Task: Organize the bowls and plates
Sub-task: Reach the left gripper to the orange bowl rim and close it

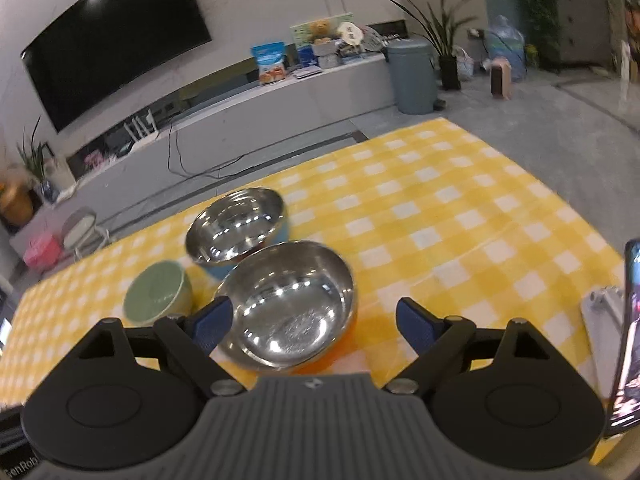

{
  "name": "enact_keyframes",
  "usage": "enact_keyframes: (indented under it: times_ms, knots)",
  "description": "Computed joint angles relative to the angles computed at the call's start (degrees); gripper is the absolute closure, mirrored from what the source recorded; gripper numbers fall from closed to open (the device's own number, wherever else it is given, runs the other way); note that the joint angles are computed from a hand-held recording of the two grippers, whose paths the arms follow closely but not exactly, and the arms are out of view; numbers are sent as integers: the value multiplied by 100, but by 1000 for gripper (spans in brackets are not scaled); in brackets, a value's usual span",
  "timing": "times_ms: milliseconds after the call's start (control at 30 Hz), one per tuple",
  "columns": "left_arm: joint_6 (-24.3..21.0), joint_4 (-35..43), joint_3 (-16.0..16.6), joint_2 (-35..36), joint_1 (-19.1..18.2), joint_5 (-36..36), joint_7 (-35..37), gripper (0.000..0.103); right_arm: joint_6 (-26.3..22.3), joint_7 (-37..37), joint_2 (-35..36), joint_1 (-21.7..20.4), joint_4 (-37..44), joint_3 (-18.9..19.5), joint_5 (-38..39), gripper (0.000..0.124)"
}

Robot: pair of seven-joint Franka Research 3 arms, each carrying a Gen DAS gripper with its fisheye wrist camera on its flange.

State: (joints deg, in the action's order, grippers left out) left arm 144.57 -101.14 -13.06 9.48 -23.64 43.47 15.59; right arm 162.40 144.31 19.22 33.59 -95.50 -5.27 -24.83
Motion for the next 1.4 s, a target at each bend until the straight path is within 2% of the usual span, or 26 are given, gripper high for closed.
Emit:
enact_keyframes:
  times_ms: [167, 367, 467, 733, 900, 1100, 1167, 1267, 1333, 1400]
  knots:
    - [337, 225, 33, 262, 56, -206, 200, 56, -180, -57, 143, -125, 188, -15, 259, 38]
    - [611, 682, 161, 682, 20, -495, 256, 44, -633, -571, 552, -290, 911, 106, 587, 41]
    - [517, 986, 188, 917, -13, -732, 435, 43, -705, -894, 722, -384, 1154, 199, 878, 43]
    - [414, 1481, 353, 1374, -150, -859, 774, 43, -1265, -1882, 1312, -630, 2022, 450, 1804, 53]
    - [195, 1769, 391, 1636, -182, -1107, 950, 44, -1306, -2183, 1401, -780, 2080, 565, 2396, 62]
    - [209, 1777, 380, 1711, -172, -1390, 1106, 46, -1488, -2350, 1434, -796, 2084, 579, 2711, 75]
    - [136, 1774, 421, 1694, -216, -1349, 1085, 50, -1632, -2328, 1453, -770, 2116, 546, 2723, 78]
    - [94, 1785, 399, 1685, -211, -1394, 1111, 61, -1725, -2347, 1437, -771, 2066, 559, 2759, 88]
    - [-40, 1855, 386, 1707, -217, -1435, 1162, 71, -1790, -2382, 1443, -781, 2071, 581, 2794, 100]
    - [-194, 1930, 392, 1726, -251, -1418, 1199, 82, -1750, -2420, 1419, -800, 2012, 622, 2868, 104]
